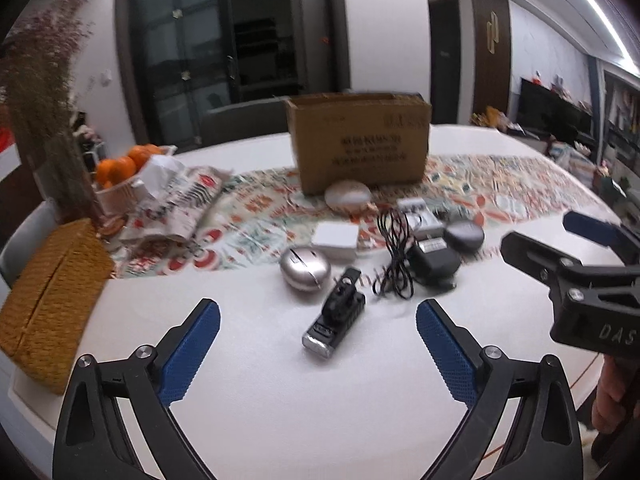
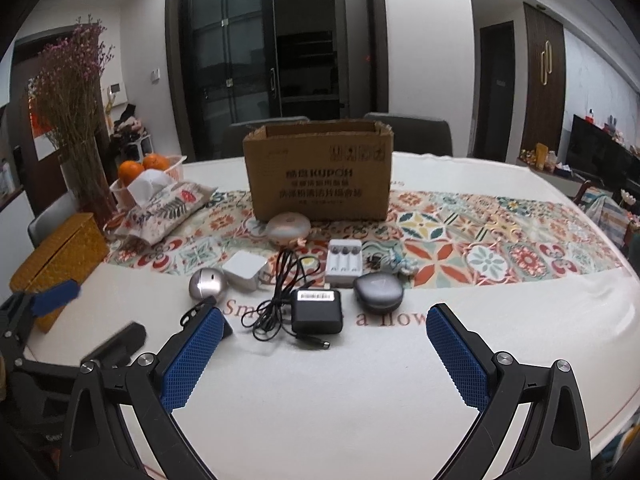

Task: Organize rigid objects
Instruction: 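Reach the right gripper to the black power adapter and close on it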

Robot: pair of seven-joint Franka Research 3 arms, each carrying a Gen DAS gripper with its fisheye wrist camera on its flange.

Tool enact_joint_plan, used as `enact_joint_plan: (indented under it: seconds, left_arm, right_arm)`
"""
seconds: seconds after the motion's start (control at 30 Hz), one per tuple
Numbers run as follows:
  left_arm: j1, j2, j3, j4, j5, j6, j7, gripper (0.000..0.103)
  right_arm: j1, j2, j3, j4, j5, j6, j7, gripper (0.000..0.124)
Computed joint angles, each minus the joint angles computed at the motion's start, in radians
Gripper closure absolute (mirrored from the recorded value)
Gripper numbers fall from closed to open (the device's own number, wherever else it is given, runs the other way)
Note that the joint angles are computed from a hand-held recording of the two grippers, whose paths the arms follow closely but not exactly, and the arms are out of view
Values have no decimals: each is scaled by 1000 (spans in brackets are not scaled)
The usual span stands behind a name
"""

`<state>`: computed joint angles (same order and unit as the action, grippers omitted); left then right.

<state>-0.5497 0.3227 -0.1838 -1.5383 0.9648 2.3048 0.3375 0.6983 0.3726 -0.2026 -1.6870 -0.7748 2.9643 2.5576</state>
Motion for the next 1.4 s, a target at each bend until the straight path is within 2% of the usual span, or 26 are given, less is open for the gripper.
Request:
enact_joint_plan:
  seconds: [0.1,0.3,0.4,0.47,0.57,0.7,0.9,1.4]
  left_arm:
    - [6,13,3,-2,5,17,37,6]
    - [24,45,10,10,-14,67,145,12]
    - [36,68,13,27,-50,95,208,19]
    - [47,87,10,43,-94,112,263,22]
    - [61,116,10,66,-163,137,329,23]
    - [65,153,17,103,-232,146,399,30]
    - [83,197,10,143,-354,151,501,40]
    - [86,251,26,196,-473,156,551,67]
  right_arm:
    - [-23,30,31,23,48,-11,-60,21]
    - [-25,90,37,77,141,-24,-168,22]
    - [-28,123,40,109,199,-30,-232,23]
    - [-28,146,39,134,239,-41,-269,25]
    - [-56,188,70,184,329,-64,-354,28]
    - [-87,235,107,238,442,-91,-451,34]
    - [-94,295,113,317,555,-137,-533,39]
    - [-117,405,131,476,677,-230,-628,51]
